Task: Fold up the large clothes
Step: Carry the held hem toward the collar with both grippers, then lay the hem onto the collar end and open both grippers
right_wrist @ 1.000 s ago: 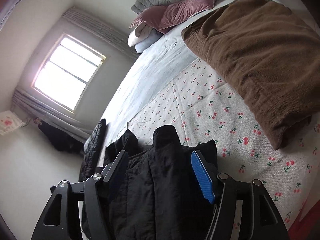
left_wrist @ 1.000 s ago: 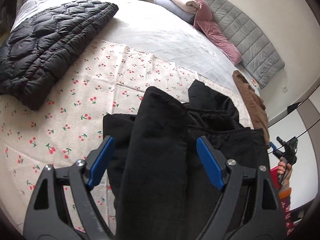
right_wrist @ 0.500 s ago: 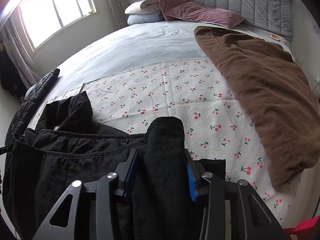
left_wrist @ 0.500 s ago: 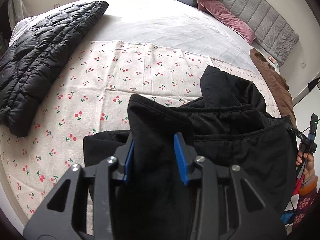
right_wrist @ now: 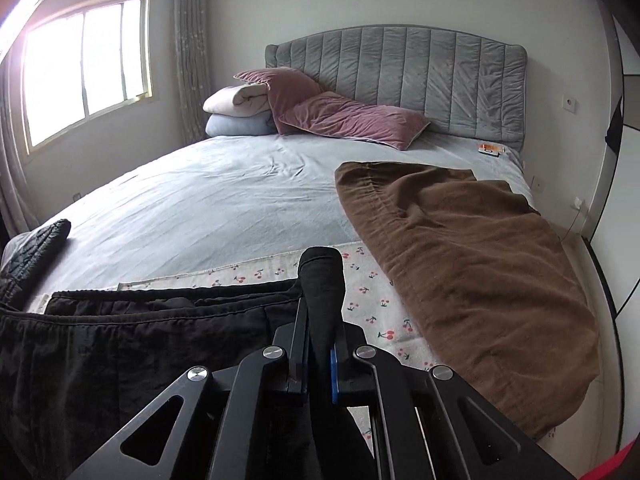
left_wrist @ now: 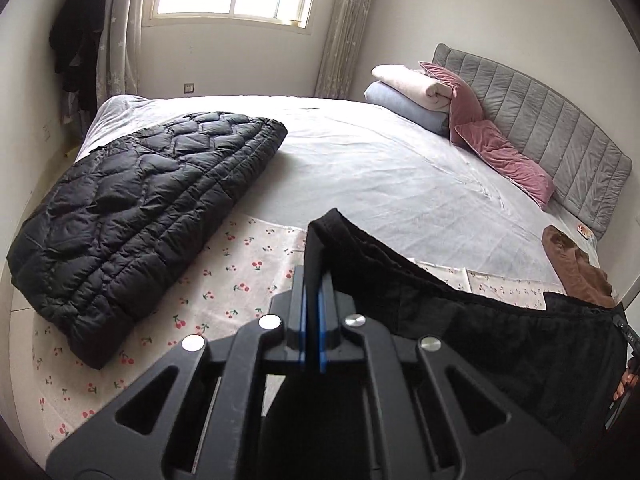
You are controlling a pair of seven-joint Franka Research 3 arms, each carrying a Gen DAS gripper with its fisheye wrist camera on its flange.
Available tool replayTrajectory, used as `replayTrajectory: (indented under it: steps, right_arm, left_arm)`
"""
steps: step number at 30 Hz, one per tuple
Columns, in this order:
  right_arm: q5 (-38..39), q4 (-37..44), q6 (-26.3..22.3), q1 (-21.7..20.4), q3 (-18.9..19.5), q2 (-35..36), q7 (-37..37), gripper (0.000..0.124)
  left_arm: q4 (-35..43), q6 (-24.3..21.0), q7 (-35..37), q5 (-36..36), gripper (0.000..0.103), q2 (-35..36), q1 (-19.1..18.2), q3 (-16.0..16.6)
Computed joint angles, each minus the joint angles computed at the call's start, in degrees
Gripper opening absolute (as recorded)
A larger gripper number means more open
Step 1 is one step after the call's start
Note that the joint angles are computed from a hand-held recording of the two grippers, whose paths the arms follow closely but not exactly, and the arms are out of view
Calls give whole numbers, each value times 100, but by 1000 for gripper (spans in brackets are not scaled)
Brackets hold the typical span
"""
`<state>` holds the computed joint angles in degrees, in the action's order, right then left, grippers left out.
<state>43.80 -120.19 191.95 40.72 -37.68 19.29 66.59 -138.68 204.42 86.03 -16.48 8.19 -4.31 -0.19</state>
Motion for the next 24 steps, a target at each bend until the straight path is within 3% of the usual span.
replayTrajectory:
  steps: [4,8,10,13,16,18,20,23,24]
  right_arm:
    - [-62,884,-546,120,-456,1158,526,6]
    - [-330,1621,-1089,-284,-355,1967,1029,6]
    - [-470,1943,-1341,-535,-210,2212,1205,6]
    - [-722,2421,-1793,-795,-112,2541,1502,6]
    - [-916,2722,-2133,-1061,44,2645,1725,8]
    - [-1013,2647,-2138,-1180,183,2522,1757,9]
    - [-1044,2315,-1843,-1337,478,2156,1579,17]
    - [-1216,1527,-1222,-1271,656,1370,1411,35]
    - [-1274,1228,-1010,-1446,973,998,1196,46]
  left_arm:
    - [945,8,815,-933,5,922,-668,462]
    - [1780,-327,913,-1126,5,1803,-1192,1051]
    - [2097,-570,710,-1045,5,2158,-1221,1164]
    - [2504,-1189,339,-788,5,2418,-913,1016]
    - [2634,-1546,79,-685,5,2497,-1169,1364]
    - [2700,-1930,-124,-595,6,2536,-1492,1756]
    - [2673,-2308,-284,-380,6,2461,-1832,2146]
    - [2047,-1993,-509,31,11,2006,-2720,2968]
    - [1809,-1837,-499,177,25,1797,-3004,3201]
